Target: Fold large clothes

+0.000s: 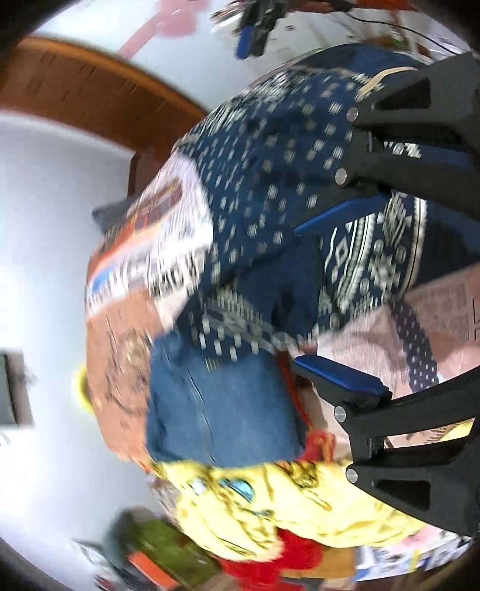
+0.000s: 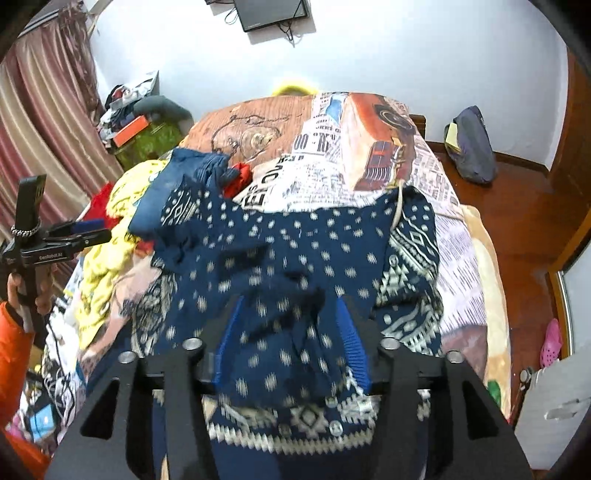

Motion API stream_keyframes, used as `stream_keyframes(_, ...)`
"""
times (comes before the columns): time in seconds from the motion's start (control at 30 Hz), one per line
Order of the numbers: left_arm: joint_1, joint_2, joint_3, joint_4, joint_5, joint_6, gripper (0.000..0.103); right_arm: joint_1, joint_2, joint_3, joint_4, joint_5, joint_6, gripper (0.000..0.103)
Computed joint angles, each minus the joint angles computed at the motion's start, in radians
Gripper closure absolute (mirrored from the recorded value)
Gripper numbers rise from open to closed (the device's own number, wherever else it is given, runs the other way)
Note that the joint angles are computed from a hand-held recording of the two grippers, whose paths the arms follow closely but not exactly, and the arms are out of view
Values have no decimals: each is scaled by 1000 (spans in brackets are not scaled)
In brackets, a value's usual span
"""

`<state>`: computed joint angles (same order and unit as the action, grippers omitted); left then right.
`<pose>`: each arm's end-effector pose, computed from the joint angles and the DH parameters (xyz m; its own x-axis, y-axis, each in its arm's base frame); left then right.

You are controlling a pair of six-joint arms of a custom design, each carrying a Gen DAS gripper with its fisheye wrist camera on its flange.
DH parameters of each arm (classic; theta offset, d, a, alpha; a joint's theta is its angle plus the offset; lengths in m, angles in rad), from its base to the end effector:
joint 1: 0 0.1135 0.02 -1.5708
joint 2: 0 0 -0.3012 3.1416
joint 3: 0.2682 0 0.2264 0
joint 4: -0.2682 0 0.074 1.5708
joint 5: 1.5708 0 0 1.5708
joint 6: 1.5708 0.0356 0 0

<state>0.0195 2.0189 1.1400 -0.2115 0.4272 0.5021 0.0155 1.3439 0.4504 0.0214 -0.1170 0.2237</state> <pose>0.3854 -0.0072 0.1608 -0.6936 0.4246 -0.5819 0.5790 0.8092 -0.0997 0.2061 0.0073 0.1907 -0.7666 0.2085 -0.6074 0.0816 0.9698 0.2298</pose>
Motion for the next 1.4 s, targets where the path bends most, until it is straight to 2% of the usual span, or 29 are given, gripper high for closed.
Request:
stream_keyframes(0.13, 27, 138, 124, -75, 14, -67, 36, 45, 179, 27, 109, 16, 42, 48)
stream_keyframes(0.27, 24, 241, 190, -130, 67, -100, 37, 104, 393, 57, 177, 22, 64, 48)
stream_keyframes(0.37, -10, 250, 162, -75, 58, -113, 37, 127, 517, 61, 214, 18, 48, 48)
stream_keyframes(0.47, -59, 268, 171, -50, 26, -125, 37, 124, 545, 23, 279, 12, 40, 43)
stream_keyframes(0.53, -81, 282, 187, -38, 4, -136, 48, 106, 528, 25, 254, -7, 25, 42)
stream_keyframes(0.6, -113, 293, 190, 4, -48, -158, 75, 82, 521, 18, 251, -35, 17, 42)
stream_keyframes(0.67, -134, 307, 189, 62, -113, -193, 93, 72, 521, 11, 262, -49, 15, 42)
stream_keyframes(0.83, -93, 321, 199, 95, -121, -241, 96, 78, 515, -10, 290, -48, 13, 42)
stream_keyframes(0.87, -81, 326, 200, 98, -131, -248, 100, 78, 520, -7, 293, -49, 14, 42)
stream_keyframes(0.97, -51, 357, 222, 76, -193, -234, 100, 63, 520, -8, 295, -70, 8, 42)
stream_keyframes(1.07, 1, 388, 270, -15, -145, -211, 100, 28, 504, -8, 276, -104, -5, 42)
stream_keyframes(1.17, 33, 368, 271, -44, -126, -172, 97, -30, 446, -21, 250, -126, -29, 42)
stream_keyframes(1.23, 46, 336, 261, -46, -112, -147, 88, -91, 392, -26, 224, -139, -55, 42)
stream_keyframes(1.3, 51, 305, 250, -37, -95, -141, 61, -145, 354, -17, 197, -138, -74, 42)
stream_keyframes(1.37, 51, 281, 254, -34, -68, -147, 52, -217, 325, 2, 174, -147, -98, 39)
stream_keyframes(1.4, 46, 274, 256, -37, -57, -157, 52, -246, 320, 11, 172, -143, -104, 36)
